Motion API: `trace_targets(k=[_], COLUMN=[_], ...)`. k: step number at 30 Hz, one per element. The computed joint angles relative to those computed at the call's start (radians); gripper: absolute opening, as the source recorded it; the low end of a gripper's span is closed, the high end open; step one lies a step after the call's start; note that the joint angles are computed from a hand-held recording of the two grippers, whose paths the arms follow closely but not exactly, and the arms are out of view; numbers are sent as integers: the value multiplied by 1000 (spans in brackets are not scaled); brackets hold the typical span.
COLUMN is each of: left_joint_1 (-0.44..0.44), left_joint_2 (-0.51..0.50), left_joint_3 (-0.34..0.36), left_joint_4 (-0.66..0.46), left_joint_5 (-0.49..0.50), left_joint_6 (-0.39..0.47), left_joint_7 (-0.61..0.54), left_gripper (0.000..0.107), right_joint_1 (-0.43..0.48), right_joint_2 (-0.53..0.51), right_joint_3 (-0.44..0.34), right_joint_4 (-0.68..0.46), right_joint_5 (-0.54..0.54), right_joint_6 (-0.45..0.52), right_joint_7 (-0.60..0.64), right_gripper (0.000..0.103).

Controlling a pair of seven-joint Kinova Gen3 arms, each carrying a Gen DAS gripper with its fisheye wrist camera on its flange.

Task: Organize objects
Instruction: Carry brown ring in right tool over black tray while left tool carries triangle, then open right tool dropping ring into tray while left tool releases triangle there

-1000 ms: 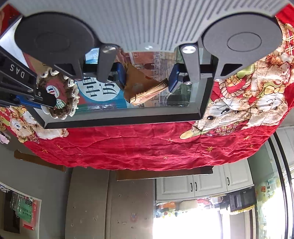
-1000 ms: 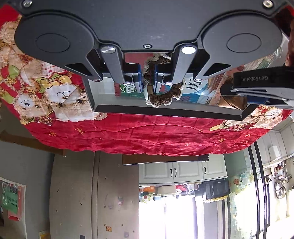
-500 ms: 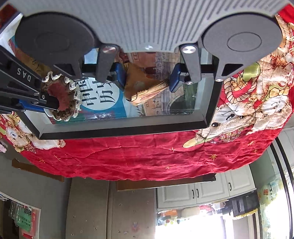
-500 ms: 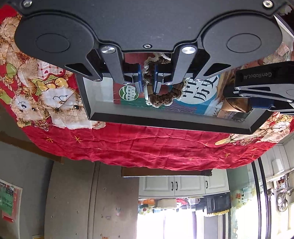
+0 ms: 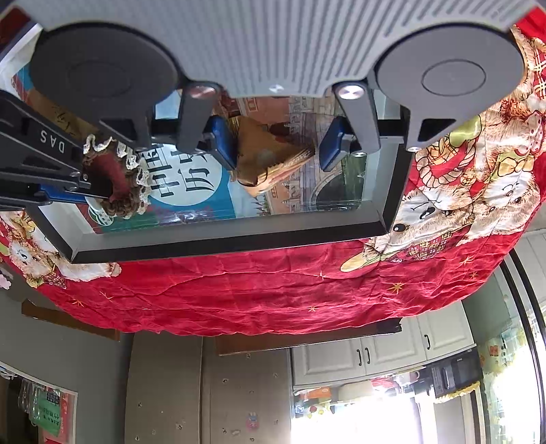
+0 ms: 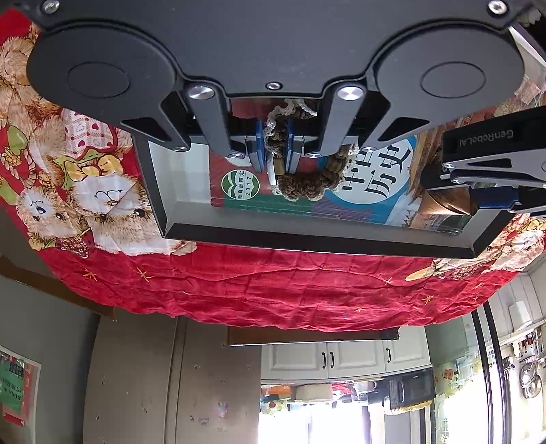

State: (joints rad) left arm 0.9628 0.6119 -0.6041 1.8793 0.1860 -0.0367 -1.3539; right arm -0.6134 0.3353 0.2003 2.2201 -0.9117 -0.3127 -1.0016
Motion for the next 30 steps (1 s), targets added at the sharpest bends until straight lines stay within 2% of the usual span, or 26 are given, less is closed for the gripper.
trace_targets(k=[9,14,20,26,30], left_joint_1=[-8,-12,-8,39,27], left_joint_2=[-4,-6,-9,-14,-43], left_joint_3=[8,11,8,-36,-11], left_joint_4=[0,4,14,48,76], left_joint_5=[3,3,21,75,112], left_joint_6=[4,-2,-16,-70,-102], left_joint_7=[5,10,3,-31,-79], left_gripper=[71,74,78,89,98], right_joint_1=[-19,6,37,52,42], right_joint_2=[1,-5,-14,-22,-29], right_joint_3=[15,-16,-60,-111,-134], right_joint_4=[-4,5,26,69,91], right_joint_5=[-28,-10,41,74,50], right_joint_6=[3,-16,-58,-163,-223], right_joint_7=[35,9,-40,-96,-78], right_gripper=[18,39,46,54,58])
